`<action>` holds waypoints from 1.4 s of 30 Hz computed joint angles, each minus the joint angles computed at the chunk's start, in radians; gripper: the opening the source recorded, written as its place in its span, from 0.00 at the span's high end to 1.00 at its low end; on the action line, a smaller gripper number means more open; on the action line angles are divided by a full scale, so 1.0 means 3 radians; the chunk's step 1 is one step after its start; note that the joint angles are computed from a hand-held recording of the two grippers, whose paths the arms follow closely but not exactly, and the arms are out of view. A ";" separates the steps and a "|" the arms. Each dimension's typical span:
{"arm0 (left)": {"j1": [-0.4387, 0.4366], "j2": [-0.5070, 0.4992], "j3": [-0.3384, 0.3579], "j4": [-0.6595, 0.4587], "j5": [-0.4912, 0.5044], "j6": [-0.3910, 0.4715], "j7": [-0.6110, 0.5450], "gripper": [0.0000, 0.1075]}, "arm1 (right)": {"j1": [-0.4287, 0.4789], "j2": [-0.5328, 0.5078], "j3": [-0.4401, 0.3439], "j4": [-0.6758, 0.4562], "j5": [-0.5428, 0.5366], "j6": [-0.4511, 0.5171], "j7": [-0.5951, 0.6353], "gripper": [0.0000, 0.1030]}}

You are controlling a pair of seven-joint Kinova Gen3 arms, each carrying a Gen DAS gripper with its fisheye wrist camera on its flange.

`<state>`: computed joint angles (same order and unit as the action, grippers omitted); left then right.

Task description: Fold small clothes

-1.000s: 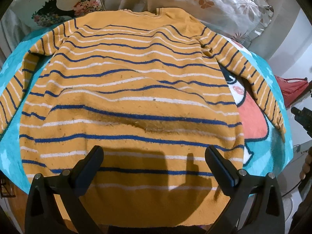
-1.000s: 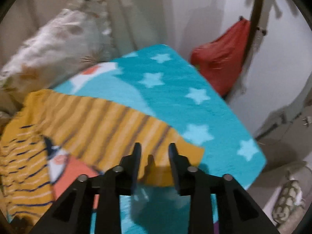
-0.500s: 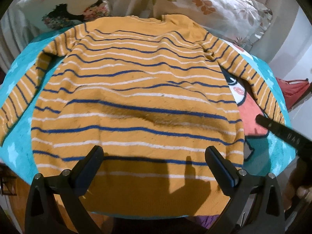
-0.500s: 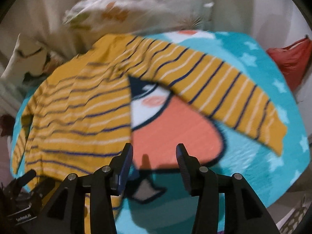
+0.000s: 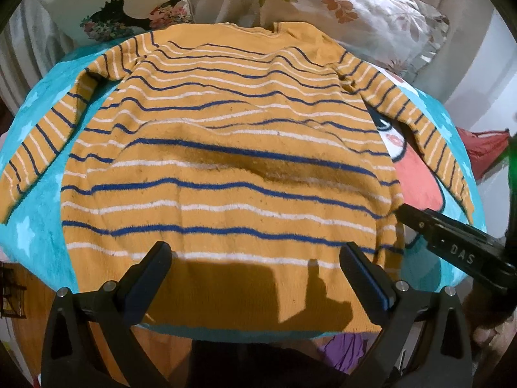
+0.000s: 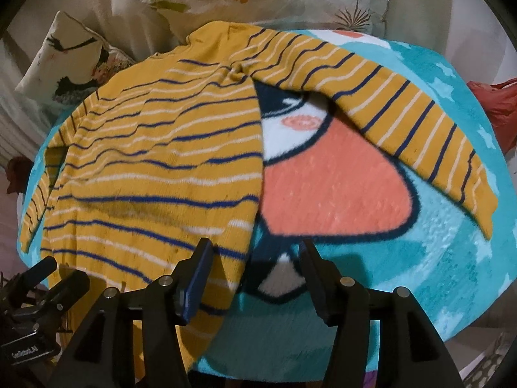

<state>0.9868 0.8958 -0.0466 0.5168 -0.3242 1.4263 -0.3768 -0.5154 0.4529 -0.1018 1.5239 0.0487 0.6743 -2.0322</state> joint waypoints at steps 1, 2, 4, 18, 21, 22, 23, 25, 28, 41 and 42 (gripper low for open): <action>0.0007 -0.0015 0.0001 0.0030 -0.0002 -0.0016 -0.0009 0.04 | -0.0001 -0.0002 -0.0003 0.0009 -0.0005 -0.0007 -0.0005 0.41; 0.0018 -0.0047 0.0001 0.0094 -0.0006 -0.0053 -0.0005 0.05 | 0.0001 -0.0007 -0.0009 0.0024 -0.0014 -0.0021 -0.0008 0.40; 0.0023 -0.0119 0.0009 0.0236 -0.0009 -0.0140 0.0009 0.06 | 0.0011 -0.0014 -0.0022 0.0057 -0.0034 -0.0056 -0.0005 0.40; -0.0244 -0.1031 0.0110 0.1963 -0.0114 -0.0623 0.0712 0.08 | 0.0034 -0.0055 -0.0108 0.0198 -0.0189 -0.0081 0.0045 0.33; -0.0383 -0.1244 0.0182 0.2426 -0.0092 -0.0908 0.0873 0.08 | 0.0001 -0.0051 -0.0129 0.0222 -0.0230 -0.0074 0.0021 0.32; -0.0469 -0.1310 0.0254 0.2578 -0.0103 -0.1043 0.0903 0.08 | -0.0016 -0.0045 -0.0136 0.0220 -0.0238 -0.0071 0.0016 0.32; -0.0549 -0.1346 0.0301 0.2683 -0.0074 -0.1155 0.0879 0.08 | -0.0047 -0.0037 -0.0133 0.0214 -0.0234 -0.0067 -0.0003 0.31; -0.0707 -0.1354 0.0394 0.2789 0.0011 -0.1320 0.0748 0.08 | -0.0126 -0.0004 -0.0110 0.0171 -0.0213 -0.0028 -0.0081 0.30; -0.0754 -0.1285 0.0429 0.2721 -0.0006 -0.1336 0.0560 0.08 | -0.0303 0.0038 -0.0027 0.0095 -0.0057 0.0030 -0.0256 0.28; -0.0841 -0.1610 0.0592 0.2880 0.0370 -0.1097 0.0218 0.93 | 0.0325 -0.0043 -0.0572 0.0202 -0.0814 0.0403 0.0533 0.93; -0.0818 -0.1611 0.0607 0.2879 0.0368 -0.1070 0.0229 0.93 | 0.0301 -0.0074 -0.0517 0.0257 -0.0908 0.0500 0.0647 0.93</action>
<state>0.7414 0.4124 0.1355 1.3803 -0.2140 1.1053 -0.3082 -0.4251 0.4307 -0.2570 1.6009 -0.2237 0.8242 -1.8382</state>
